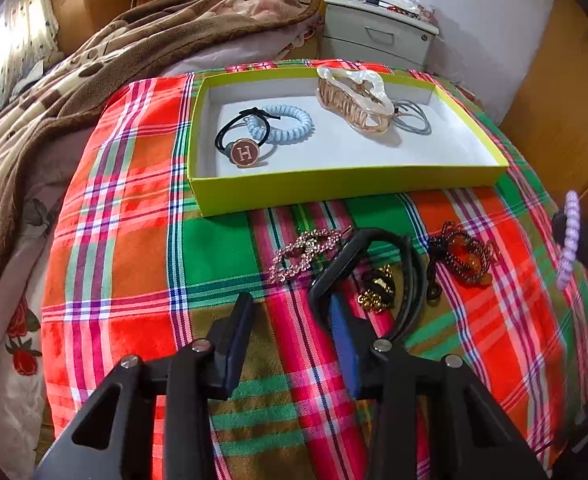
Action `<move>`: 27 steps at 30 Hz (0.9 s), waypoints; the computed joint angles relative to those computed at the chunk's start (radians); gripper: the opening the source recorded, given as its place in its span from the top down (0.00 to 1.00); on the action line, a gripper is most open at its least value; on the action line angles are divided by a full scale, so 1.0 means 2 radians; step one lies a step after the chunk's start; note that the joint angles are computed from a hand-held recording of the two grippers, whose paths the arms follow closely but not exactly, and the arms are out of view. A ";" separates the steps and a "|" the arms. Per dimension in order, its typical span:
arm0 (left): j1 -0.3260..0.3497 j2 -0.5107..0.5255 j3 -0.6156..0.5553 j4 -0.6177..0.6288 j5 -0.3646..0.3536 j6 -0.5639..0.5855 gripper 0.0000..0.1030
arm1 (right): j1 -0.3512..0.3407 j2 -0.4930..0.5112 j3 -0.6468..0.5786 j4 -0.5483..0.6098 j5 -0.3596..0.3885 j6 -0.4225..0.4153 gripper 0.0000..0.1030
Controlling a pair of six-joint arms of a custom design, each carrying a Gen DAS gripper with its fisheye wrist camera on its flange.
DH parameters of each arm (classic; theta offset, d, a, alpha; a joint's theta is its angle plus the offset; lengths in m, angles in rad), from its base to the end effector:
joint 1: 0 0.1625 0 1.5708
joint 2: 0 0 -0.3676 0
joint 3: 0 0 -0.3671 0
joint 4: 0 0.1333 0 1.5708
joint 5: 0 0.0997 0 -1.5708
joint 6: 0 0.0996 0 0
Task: Organize jewelry
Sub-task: 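Grasp the black watch band with the left tool while the right holds the lavender tie up, then carry the black band and lavender tie into the yellow box with both tools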
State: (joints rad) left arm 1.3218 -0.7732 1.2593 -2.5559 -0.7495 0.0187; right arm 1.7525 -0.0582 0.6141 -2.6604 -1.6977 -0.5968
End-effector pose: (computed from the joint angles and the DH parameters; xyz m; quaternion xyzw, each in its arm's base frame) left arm 0.0255 -0.7367 0.2359 0.0209 0.8937 -0.2693 0.3583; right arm 0.2660 -0.7797 -0.0442 0.3499 -0.8970 0.2449 0.1141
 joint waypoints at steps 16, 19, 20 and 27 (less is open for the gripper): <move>-0.004 -0.003 0.025 -0.045 0.005 0.026 0.88 | -0.001 -0.011 0.022 -0.016 0.002 0.003 0.90; -0.004 -0.004 0.031 -0.059 0.004 0.032 0.89 | -0.001 -0.013 0.027 -0.021 0.000 0.005 0.91; -0.004 -0.005 0.032 -0.060 0.003 0.032 0.89 | -0.001 -0.013 0.026 -0.021 -0.001 0.006 0.91; -0.006 -0.014 0.049 -0.077 0.002 0.035 0.89 | 0.001 -0.013 0.029 -0.025 -0.005 0.005 0.91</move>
